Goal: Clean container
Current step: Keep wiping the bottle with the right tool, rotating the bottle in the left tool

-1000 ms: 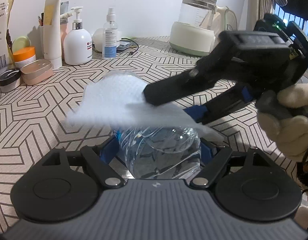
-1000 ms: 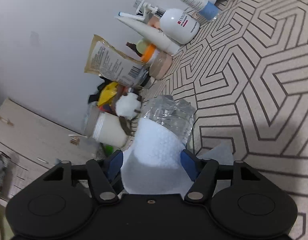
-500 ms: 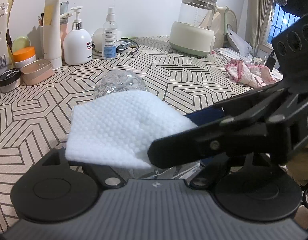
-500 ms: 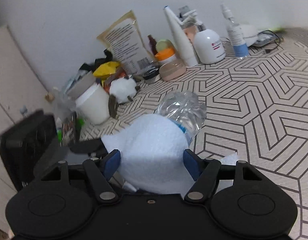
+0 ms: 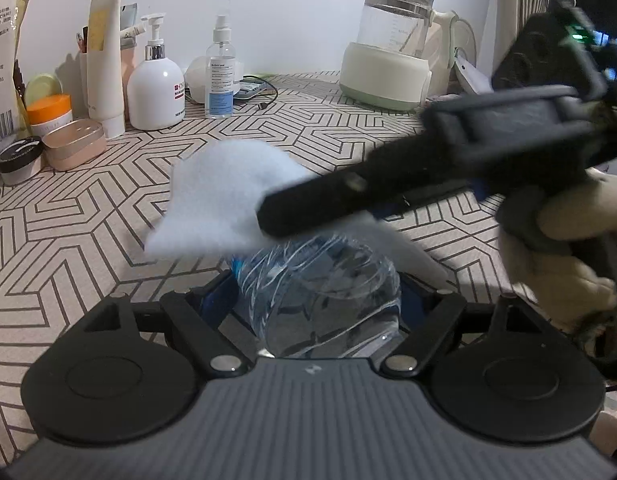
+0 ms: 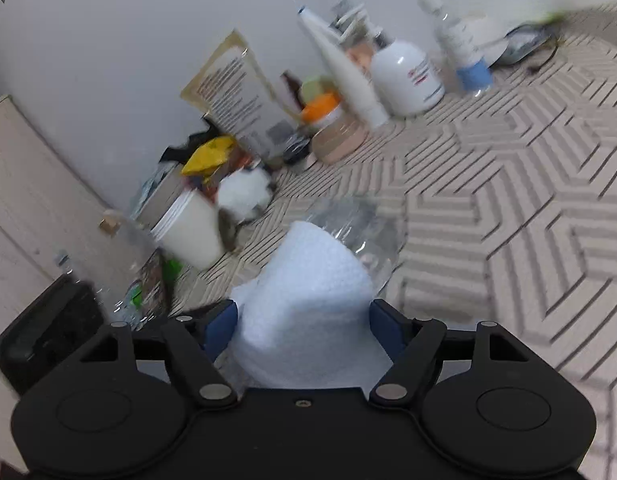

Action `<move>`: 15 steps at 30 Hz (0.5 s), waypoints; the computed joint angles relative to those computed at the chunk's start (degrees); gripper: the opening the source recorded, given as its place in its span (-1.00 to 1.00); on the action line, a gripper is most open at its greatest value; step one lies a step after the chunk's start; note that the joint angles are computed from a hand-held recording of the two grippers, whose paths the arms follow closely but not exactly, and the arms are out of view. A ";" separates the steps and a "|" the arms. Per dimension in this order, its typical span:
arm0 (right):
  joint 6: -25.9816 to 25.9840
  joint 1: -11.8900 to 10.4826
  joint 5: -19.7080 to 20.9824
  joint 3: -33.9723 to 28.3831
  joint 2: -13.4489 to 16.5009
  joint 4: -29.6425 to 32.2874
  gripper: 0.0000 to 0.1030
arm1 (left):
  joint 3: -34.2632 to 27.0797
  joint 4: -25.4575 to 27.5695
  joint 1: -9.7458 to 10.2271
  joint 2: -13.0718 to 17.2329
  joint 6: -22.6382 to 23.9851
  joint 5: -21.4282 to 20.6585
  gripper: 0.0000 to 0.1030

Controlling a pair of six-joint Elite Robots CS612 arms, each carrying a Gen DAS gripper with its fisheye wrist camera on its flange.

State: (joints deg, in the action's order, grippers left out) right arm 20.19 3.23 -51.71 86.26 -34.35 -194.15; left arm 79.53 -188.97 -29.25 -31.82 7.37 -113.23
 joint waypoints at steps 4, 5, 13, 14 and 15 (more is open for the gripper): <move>1.57 -0.02 -0.58 -1.64 0.99 0.14 0.51 | -0.46 0.19 -0.06 0.22 -0.41 -0.30 0.58; 1.73 0.06 -0.49 -2.00 1.22 0.34 0.51 | -0.44 0.20 -0.12 0.19 -0.41 -0.23 0.58; -2.31 1.47 -4.47 -1.61 0.54 1.49 0.58 | -0.69 0.30 -0.27 0.31 -0.61 -0.20 0.58; -2.44 1.43 -4.31 -1.39 0.42 1.53 0.58 | -0.66 0.31 -0.29 0.29 -0.60 -0.17 0.59; -2.52 1.36 -3.80 -1.17 0.34 1.52 0.59 | -0.65 0.31 -0.31 0.28 -0.59 -0.13 0.59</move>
